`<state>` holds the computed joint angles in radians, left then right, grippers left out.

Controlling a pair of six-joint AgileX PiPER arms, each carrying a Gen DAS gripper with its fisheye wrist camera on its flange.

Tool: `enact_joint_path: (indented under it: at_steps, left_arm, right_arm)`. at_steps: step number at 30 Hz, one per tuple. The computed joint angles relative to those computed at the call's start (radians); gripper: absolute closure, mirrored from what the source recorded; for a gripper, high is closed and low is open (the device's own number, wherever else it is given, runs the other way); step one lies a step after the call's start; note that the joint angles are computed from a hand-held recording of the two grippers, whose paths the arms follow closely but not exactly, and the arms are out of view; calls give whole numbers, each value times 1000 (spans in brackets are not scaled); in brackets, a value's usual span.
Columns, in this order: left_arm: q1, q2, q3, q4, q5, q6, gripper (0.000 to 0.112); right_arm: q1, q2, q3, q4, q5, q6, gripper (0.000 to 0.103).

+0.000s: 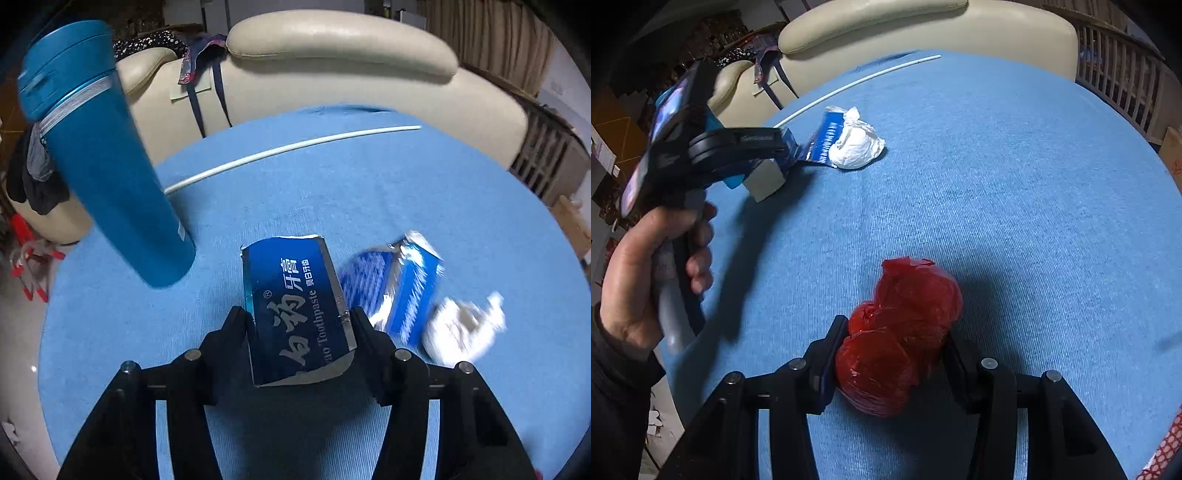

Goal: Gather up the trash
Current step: 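Grasp the red plastic bag with the right gripper while the left grasps the blue toothpaste carton, then carry the red bag over the basket and open the right gripper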

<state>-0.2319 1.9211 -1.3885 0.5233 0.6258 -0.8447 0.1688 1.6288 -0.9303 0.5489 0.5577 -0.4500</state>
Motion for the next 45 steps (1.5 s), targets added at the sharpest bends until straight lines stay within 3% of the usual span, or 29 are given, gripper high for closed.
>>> enact_joint_path:
  at_steps: [3, 8, 12, 16, 24, 33, 39, 45]
  left_arm:
    - [-29, -150, 191, 73, -65, -107, 54]
    - [-152, -394, 464, 265, -68, -394, 54]
    - [-360, -549, 621, 394, 58, -667, 54]
    - [-514, -623, 686, 396, 142, -773, 54]
    - [-821, -649, 677, 411, 329, -903, 54]
    - [-1080, -639, 591, 417, 539, -969, 54]
    - [-1121, -631, 558, 426, 581, -969, 54]
    - [-1116, -607, 548, 435, 567, -969, 54]
  right_arm:
    - [-20, -31, 32, 31, 3, -20, 52]
    - [-68, -137, 124, 100, 0, -90, 52]
    - [-111, -231, 200, 129, 10, -116, 52]
    - [-177, -316, 276, 177, 18, -173, 52]
    - [-367, -506, 348, 203, 124, -237, 52]
    - [-548, -673, 369, 245, 296, -329, 52]
    - [-646, -680, 351, 277, 367, -381, 51]
    - [-744, -669, 342, 300, 410, -442, 52]
